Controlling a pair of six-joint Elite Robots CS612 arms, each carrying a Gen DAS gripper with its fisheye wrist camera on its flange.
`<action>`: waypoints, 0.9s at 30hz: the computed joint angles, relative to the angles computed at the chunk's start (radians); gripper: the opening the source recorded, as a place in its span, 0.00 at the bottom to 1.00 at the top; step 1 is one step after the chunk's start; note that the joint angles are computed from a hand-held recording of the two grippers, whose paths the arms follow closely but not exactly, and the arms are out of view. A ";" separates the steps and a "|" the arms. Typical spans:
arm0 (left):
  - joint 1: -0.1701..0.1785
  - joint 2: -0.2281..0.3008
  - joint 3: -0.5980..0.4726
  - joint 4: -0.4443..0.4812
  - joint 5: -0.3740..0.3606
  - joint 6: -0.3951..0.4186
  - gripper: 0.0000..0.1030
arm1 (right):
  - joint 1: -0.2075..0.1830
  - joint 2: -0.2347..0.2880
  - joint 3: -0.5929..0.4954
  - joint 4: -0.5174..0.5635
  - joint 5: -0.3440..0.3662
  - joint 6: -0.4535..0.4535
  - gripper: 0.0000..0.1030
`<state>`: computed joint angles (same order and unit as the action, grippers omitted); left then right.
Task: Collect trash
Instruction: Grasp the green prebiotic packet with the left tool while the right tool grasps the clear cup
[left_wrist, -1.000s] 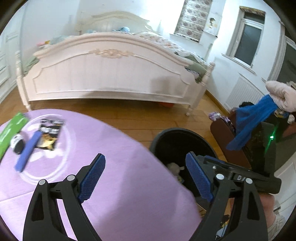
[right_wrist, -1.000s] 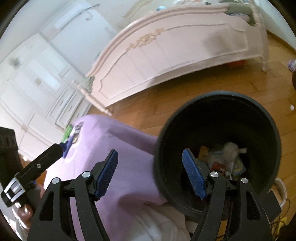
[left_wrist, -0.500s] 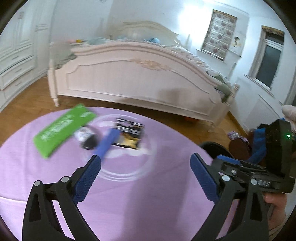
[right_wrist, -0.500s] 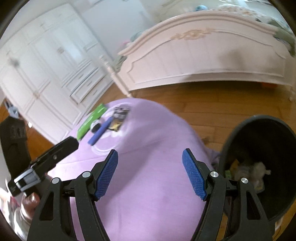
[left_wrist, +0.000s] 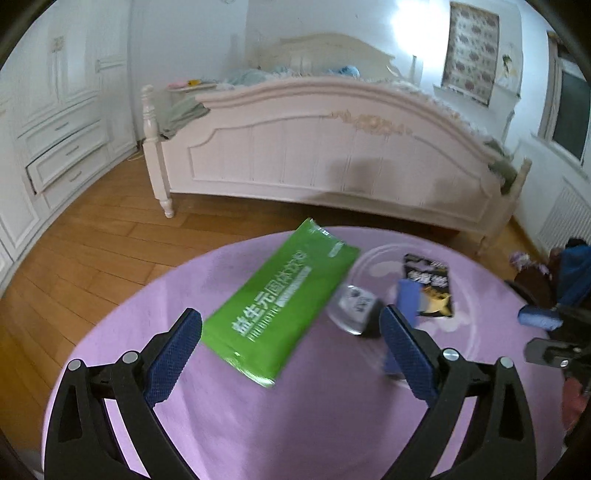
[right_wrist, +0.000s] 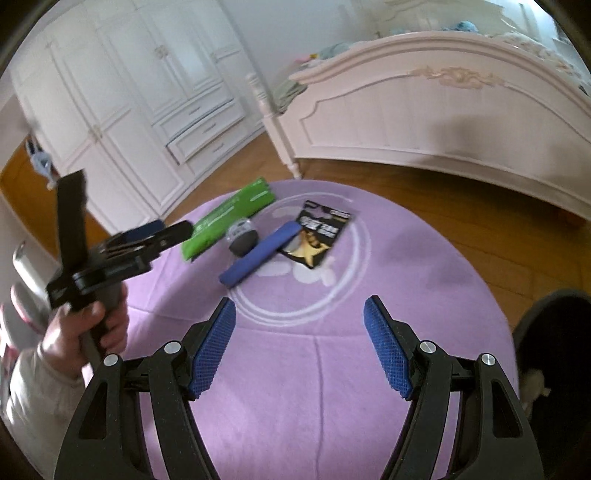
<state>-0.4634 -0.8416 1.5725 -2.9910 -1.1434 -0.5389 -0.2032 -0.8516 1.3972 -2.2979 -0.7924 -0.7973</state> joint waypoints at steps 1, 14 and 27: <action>0.004 0.005 -0.008 0.013 -0.002 0.015 0.93 | 0.008 0.001 -0.005 0.007 -0.008 -0.014 0.70; 0.031 0.028 -0.045 0.094 -0.055 0.069 0.73 | 0.089 0.025 -0.062 0.030 -0.084 -0.124 0.70; 0.042 0.011 0.001 0.011 -0.068 -0.012 0.46 | 0.164 0.059 -0.081 -0.083 -0.188 -0.154 0.67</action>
<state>-0.4212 -0.8305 1.5734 -2.9801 -1.2110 -0.5511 -0.0396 -0.7929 1.3165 -2.3808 -0.9806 -0.9516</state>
